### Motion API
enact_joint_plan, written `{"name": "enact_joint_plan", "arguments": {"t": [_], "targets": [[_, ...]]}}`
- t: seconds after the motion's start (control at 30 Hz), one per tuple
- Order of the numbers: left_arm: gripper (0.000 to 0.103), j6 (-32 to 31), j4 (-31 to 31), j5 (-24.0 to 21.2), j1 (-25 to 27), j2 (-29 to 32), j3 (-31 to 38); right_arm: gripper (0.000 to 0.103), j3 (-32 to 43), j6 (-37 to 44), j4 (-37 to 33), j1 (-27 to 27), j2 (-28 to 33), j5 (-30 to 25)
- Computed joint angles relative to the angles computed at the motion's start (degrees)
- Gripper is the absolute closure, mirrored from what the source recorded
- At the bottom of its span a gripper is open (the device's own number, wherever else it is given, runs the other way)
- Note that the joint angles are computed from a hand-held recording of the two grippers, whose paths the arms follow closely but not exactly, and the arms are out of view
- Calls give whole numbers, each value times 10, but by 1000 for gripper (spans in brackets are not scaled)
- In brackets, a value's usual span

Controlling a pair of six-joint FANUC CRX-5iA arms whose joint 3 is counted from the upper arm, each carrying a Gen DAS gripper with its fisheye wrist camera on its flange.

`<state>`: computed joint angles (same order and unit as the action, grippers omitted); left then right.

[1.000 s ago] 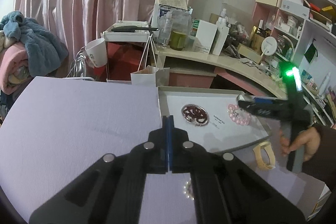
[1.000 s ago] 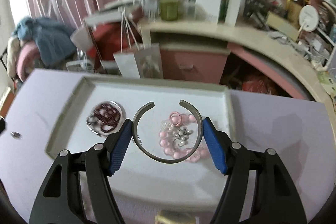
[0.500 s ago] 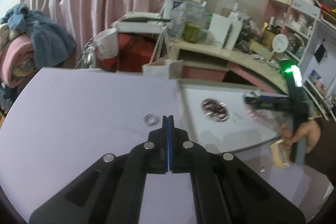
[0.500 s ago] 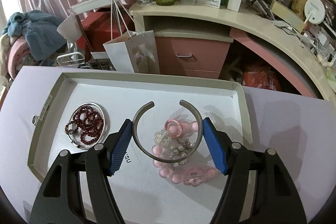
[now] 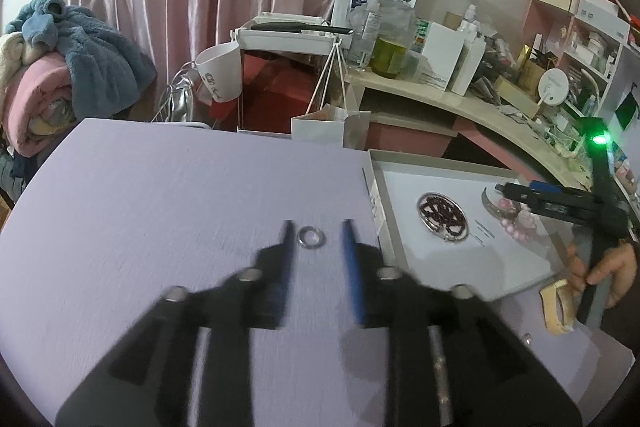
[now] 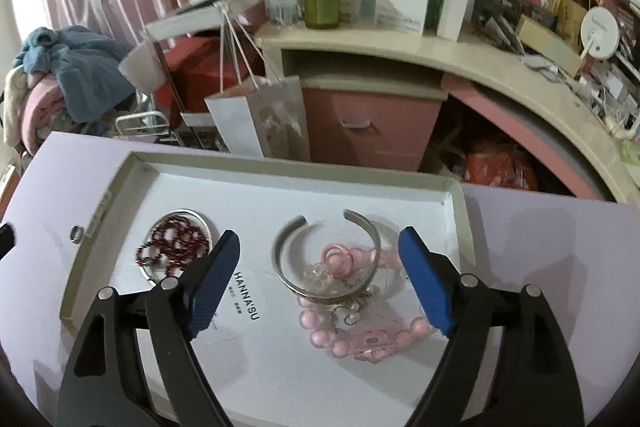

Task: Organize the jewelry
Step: 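Carry the grey cuff into the tray and open the right gripper while the left carries the ring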

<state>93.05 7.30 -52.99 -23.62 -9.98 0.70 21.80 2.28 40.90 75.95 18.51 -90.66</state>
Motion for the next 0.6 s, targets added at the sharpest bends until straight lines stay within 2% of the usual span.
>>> {"name": "enact_joint_plan", "arguments": {"t": [0.43, 0.47, 0.6], "targets": [[66, 4, -49, -43, -23, 101, 66, 20, -57, -91, 11, 11, -53, 15], [67, 4, -55, -49, -26, 107, 72, 20, -57, -94, 11, 10, -53, 14], [81, 13, -69, -59, -35, 120, 86, 20, -61, -100, 8, 9, -55, 16]]}}
